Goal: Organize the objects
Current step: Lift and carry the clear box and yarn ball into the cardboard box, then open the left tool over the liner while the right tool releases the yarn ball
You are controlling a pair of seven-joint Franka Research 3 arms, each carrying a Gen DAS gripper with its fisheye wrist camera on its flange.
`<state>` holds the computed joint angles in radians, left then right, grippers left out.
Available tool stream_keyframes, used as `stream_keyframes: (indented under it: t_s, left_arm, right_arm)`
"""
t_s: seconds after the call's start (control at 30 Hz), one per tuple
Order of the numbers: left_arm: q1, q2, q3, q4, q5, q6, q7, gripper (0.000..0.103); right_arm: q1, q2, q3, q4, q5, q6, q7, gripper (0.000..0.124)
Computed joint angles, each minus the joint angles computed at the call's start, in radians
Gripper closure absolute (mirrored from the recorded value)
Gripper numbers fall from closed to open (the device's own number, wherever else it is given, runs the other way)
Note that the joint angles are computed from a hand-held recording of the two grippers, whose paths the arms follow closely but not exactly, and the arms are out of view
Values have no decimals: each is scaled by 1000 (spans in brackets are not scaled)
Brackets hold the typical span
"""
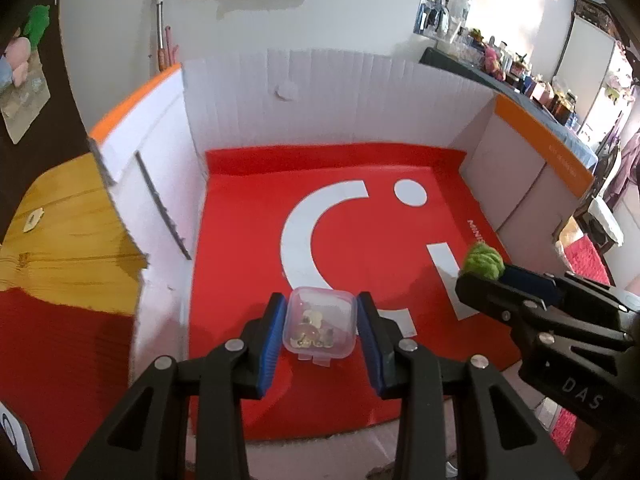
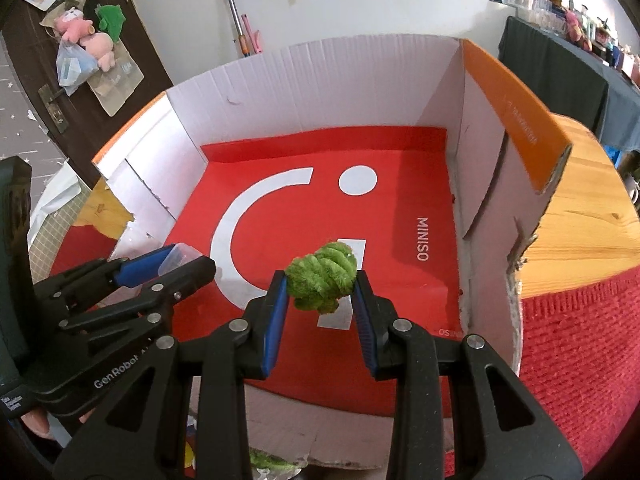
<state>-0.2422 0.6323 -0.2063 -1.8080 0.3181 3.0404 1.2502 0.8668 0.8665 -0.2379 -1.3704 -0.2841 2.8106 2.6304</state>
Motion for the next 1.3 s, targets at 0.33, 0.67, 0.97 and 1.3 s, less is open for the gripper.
stream_keyframes:
  t_s: [0.33, 0.67, 0.97, 1.3]
  left_arm:
    - [13, 26, -21, 25, -18, -23, 26, 65]
    - [10, 26, -17, 23, -19, -18, 25, 65]
    - [29, 29, -35, 21, -29, -9, 37, 65]
    - [12, 12, -7, -1, -21, 27, 18, 54]
  right_arm:
    - [-45, 25, 59, 30, 56, -15, -62, 93]
    - [-30, 27, 40, 24, 70, -7, -64, 93]
    - [-28, 29, 36, 24, 75, -4, -68, 93]
    - [-6, 19, 21, 17, 54, -17, -55, 78]
